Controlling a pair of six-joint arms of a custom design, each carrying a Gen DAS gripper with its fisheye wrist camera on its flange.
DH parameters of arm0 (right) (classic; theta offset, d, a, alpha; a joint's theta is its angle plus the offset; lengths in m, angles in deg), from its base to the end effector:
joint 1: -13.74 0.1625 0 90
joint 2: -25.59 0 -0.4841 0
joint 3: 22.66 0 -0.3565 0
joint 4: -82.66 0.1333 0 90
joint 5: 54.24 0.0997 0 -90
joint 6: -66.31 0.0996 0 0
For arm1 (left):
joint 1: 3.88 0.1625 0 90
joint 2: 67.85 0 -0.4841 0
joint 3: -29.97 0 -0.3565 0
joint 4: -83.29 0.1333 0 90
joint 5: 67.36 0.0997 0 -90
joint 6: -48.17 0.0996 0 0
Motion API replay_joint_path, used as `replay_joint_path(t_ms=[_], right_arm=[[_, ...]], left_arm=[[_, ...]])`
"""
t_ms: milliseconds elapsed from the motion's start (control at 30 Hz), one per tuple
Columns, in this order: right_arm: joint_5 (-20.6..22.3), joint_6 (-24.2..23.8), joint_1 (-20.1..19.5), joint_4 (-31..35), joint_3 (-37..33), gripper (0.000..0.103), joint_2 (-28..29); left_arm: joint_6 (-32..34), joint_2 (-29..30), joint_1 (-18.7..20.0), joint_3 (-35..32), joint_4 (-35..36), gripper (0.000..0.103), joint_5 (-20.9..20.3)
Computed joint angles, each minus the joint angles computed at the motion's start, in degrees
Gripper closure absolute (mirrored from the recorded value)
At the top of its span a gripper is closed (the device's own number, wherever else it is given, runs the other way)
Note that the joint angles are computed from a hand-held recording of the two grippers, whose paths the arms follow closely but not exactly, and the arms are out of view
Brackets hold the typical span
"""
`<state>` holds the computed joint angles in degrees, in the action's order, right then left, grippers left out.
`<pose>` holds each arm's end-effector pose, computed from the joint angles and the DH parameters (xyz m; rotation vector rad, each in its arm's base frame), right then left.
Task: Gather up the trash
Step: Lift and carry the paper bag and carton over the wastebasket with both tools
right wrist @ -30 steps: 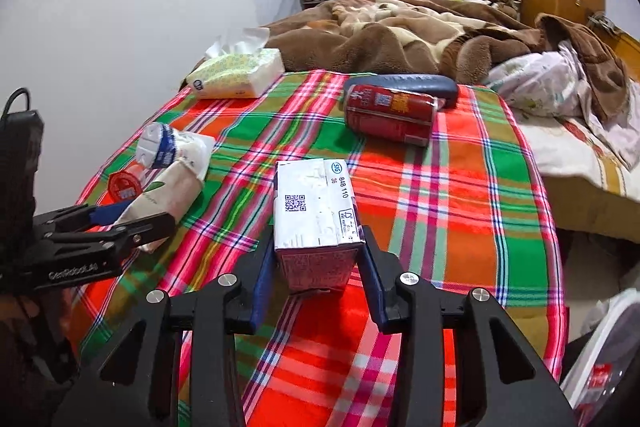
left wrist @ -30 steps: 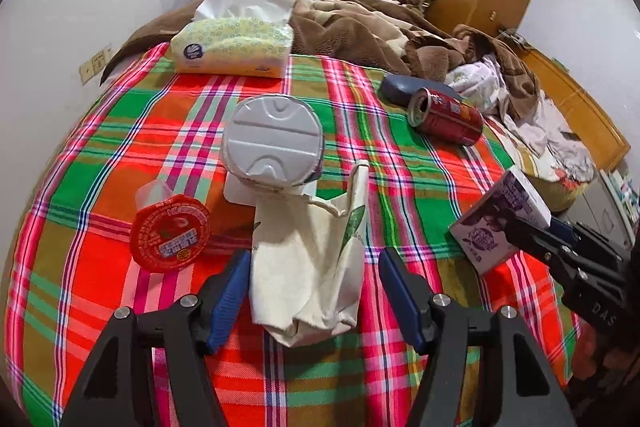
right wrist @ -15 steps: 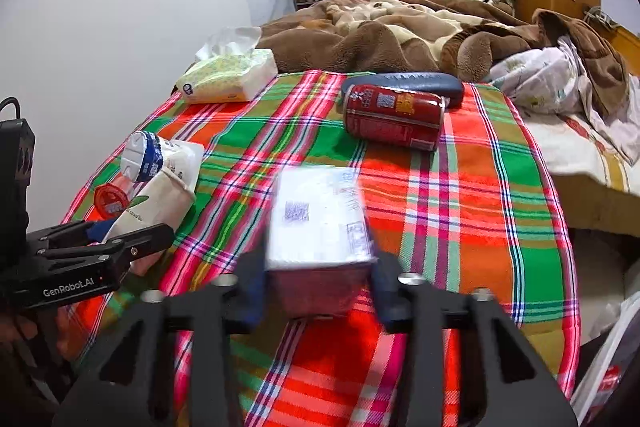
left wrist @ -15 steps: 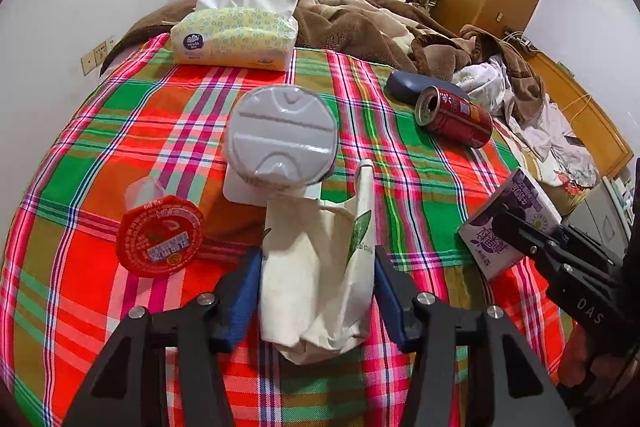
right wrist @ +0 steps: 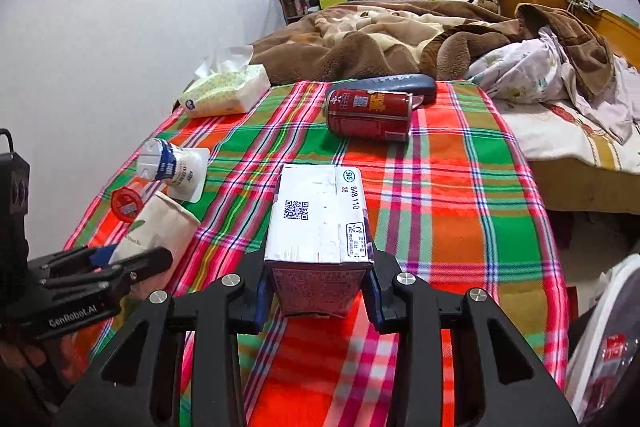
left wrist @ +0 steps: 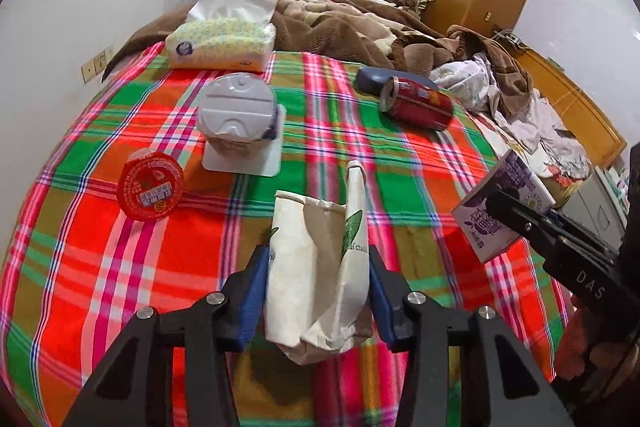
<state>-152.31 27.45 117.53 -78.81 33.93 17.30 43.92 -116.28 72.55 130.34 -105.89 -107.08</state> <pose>0.3177 -0.7938 -0.0853 1.2358 -2.5914 0.5305 0.0503 -0.6864 0.2740 -0.2677 2.2001 -1.0958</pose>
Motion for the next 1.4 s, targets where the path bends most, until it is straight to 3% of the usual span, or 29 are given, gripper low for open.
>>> replay_joint_path(t_ms=[600,1200,1400], right_arm=[[2.3,-0.7,-2.6,-12.7,14.7,0.065,-9.1],[2.0,0.4,-6.4,-22.4,21.2,0.065,-14.7],[-0.1,0.6,-7.6,-24.7,22.0,0.065,-15.9]], left_arm=[[3.9,2.9,-8.6,3.6,-6.3,0.056,1.5],[8.6,10.1,-14.1,-2.5,-4.2,0.056,-0.7],[9.8,13.3,-15.0,-6.8,-1.1,0.056,-2.6]])
